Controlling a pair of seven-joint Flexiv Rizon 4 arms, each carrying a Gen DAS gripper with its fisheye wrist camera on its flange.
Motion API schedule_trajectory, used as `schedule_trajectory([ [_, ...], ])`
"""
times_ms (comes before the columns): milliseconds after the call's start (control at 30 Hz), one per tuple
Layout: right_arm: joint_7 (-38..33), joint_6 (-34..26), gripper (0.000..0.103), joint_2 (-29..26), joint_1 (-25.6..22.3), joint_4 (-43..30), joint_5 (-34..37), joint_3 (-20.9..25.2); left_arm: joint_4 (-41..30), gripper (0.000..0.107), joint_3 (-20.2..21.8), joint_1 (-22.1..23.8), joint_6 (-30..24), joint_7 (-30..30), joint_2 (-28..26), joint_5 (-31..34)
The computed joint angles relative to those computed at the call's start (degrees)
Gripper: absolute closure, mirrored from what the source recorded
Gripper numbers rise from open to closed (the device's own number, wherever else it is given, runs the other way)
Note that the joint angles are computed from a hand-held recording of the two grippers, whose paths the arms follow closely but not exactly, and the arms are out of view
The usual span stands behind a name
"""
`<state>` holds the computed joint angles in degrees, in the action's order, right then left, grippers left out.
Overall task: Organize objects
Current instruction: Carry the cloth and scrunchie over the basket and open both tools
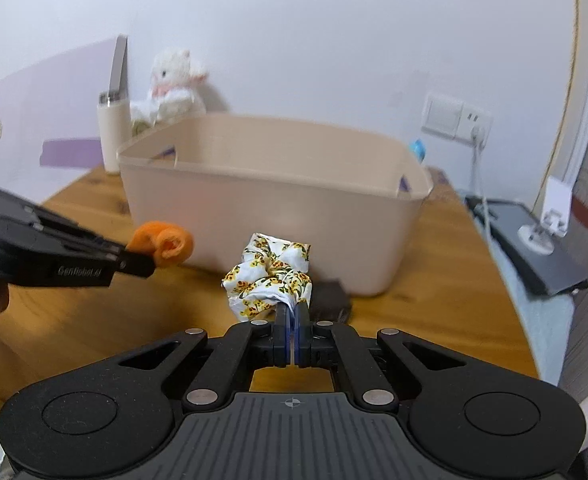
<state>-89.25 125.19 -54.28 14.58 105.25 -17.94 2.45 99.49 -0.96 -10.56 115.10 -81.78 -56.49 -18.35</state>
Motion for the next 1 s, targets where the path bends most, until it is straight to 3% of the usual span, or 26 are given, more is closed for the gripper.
schedule_trajectory([
  [300,-0.85,5.28,0.101,2.06,0.93,0.45,3.57,-0.91,3.71,0.100,0.02,0.05,6.23,-1.80,3.50,-0.43],
  [633,-0.75,4.94,0.101,1.65,2.67,-4.96,5.38,-2.15,0.13,0.100,2.77,-2.13,7.10,2.79,4.14,-4.52],
  [800,-0.36,2.40,0.101,-0.12,4.13,-9.50,6.50,-3.28,-5.05,0.100,4.33,-3.86,4.15,6.63,2.34,-8.87],
  [1000,2.14,-2.76,0.101,-3.42,4.24,-16.25,6.27,-3.62,-12.58,0.100,7.72,-6.45,-3.15,8.63,-1.26,-14.53],
])
